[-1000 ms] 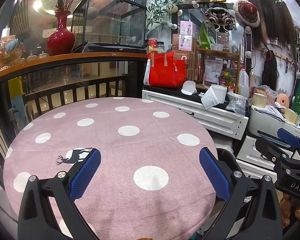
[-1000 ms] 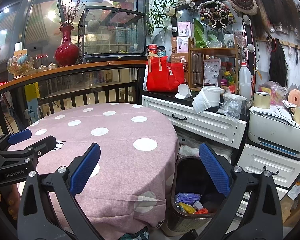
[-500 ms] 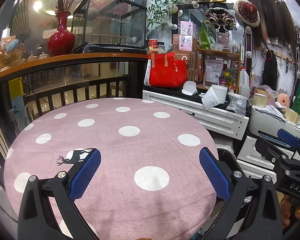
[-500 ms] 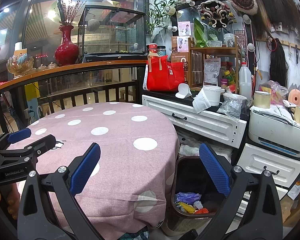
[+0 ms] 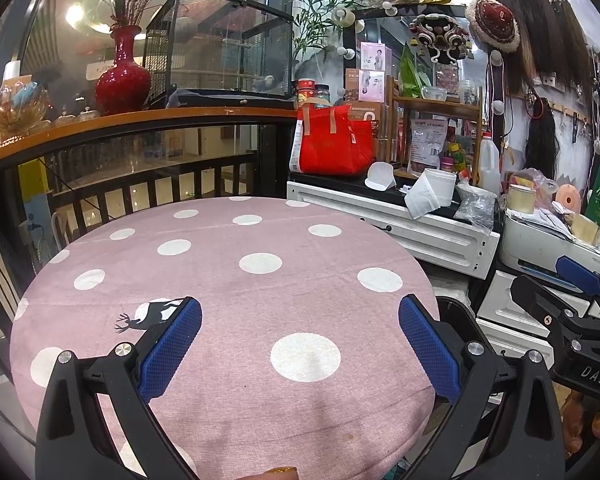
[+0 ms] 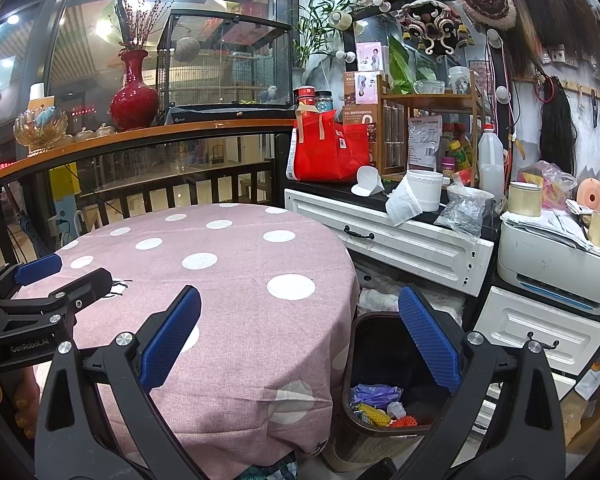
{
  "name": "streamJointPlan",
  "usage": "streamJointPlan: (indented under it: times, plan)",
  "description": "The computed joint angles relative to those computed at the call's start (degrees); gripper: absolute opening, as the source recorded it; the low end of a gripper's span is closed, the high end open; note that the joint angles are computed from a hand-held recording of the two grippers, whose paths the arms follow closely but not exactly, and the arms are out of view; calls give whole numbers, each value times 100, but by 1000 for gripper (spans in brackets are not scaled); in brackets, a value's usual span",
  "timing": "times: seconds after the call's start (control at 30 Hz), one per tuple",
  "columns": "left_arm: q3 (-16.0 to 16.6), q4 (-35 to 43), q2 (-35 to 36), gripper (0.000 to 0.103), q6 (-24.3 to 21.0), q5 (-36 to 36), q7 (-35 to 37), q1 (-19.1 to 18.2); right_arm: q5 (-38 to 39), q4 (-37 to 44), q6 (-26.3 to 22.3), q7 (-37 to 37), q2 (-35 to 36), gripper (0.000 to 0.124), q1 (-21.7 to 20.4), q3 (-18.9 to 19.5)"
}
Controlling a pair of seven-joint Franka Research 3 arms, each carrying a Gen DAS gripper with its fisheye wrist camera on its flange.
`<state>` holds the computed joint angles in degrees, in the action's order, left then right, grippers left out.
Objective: Collect trash
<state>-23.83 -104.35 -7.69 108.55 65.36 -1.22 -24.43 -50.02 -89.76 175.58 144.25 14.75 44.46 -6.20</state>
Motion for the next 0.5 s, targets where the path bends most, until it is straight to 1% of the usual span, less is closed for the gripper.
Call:
streamJointPlan:
  times: [0.5]
  plan:
    - [6, -14, -24, 97, 2, -23, 54, 4, 147, 22, 12, -138, 40, 97, 0, -3]
